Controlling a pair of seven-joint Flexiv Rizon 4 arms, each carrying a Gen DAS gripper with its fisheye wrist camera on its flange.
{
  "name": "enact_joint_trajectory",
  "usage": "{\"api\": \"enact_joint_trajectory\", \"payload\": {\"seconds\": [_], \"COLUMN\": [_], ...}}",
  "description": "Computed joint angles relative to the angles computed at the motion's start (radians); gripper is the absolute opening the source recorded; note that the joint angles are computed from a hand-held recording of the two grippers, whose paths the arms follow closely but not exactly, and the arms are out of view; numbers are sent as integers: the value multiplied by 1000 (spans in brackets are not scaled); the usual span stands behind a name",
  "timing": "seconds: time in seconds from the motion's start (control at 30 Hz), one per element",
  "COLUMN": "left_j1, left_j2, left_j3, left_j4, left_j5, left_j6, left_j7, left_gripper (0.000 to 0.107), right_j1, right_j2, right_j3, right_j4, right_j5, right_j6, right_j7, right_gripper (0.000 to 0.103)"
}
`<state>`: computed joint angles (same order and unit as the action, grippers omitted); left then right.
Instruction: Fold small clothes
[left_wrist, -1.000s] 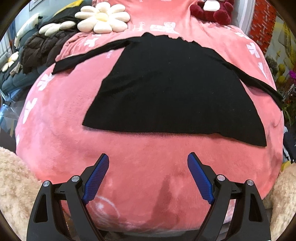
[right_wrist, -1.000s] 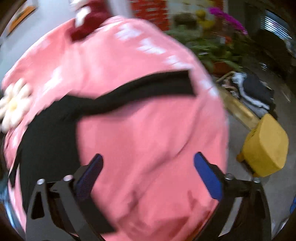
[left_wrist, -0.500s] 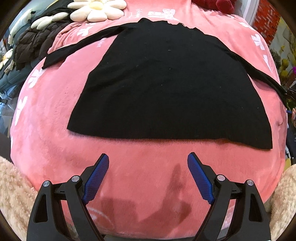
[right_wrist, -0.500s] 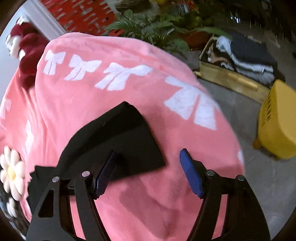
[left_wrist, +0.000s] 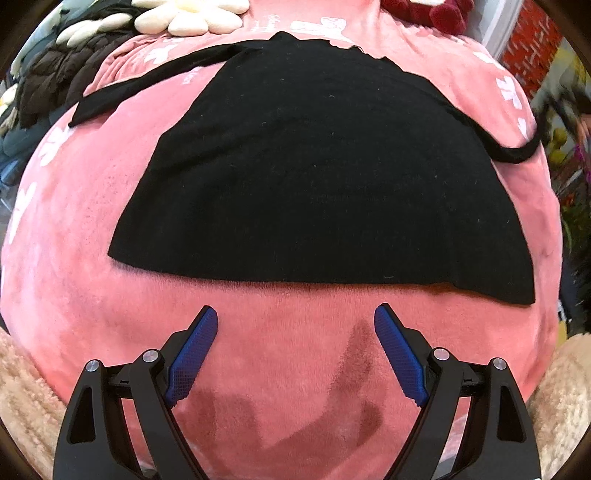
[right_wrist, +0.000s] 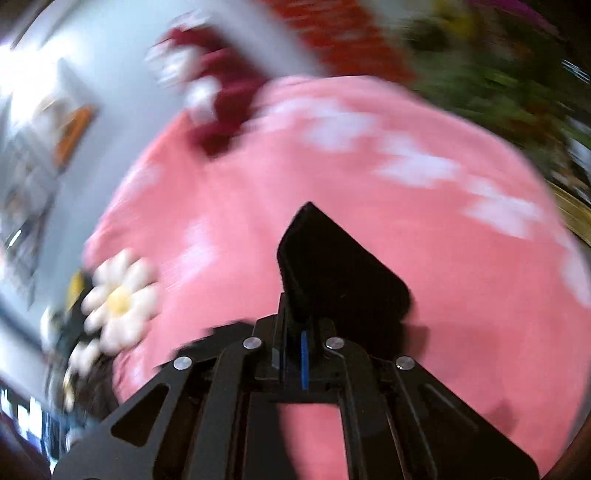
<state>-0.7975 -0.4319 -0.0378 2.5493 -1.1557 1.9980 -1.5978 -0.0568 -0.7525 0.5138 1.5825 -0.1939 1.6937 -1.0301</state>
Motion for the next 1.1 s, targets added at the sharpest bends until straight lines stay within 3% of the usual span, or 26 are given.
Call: {"api": "enact_joint_trajectory", "payload": {"seconds": [0.07,0.17,0.27,0.33,0.4,0.47,0.5,0.57,0.63,0.73,0.77,0.83,0.9,1.0,1.03,1.1], "left_j1": [45,68,99,211,351,481,550,690,830,1039,1109,1225,1234,1147,1114,1033], "left_j2": [7,11,16,25,33,49,60,72,81,41,15,-82,-169,-272,-313,-341], "left_j3": [-18,-13,-12,-114,-232,-257,-239,-222,-221,-278,-337,-474,-502,-444,-420,-331], "left_j4": [21,36,51,76,111,137,137,115,40,-147,-191,-302,-420,-599,-667,-733], "left_j5": [85,161,229,247,285,449,591,833,1034,1323,1350,1262,1225,1147,1112,1066], "left_j6": [17,36,49,88,129,128,106,92,50,-50,-73,-135,-197,-326,-378,-383], "left_j7": [-72,-142,-200,-206,-227,-326,-401,-534,-606,-758,-772,-691,-636,-561,-549,-565], "left_gripper": [84,84,84,84,84,84,84,84,84,85,85,85,85,85,85,80], "right_j1": [90,284,411,476,475,479,498,569,655,719,735,703,701,724,708,715], "right_j2": [-37,-99,-215,-255,-271,-231,-190,-76,5,104,126,163,190,206,214,204], "right_j3": [40,-8,12,2,28,0,-61,-224,-387,-553,-590,-591,-613,-657,-638,-648], "right_j4": [-115,-281,-441,-477,-419,-306,-231,-68,94,298,346,416,483,564,579,581], "right_j5": [9,25,-17,-21,-138,-129,-111,54,76,93,104,118,131,140,192,174], "right_j6": [-88,-228,-427,-520,-513,-454,-395,-289,-144,-41,-24,-8,23,83,93,99], "right_j7": [-88,-199,-243,-291,-255,-268,-253,-316,-240,-184,-178,-177,-173,-161,-210,-178], "right_gripper": [4,4,9,11,11,11,14,27,55,57,57,58,60,67,67,70]}}
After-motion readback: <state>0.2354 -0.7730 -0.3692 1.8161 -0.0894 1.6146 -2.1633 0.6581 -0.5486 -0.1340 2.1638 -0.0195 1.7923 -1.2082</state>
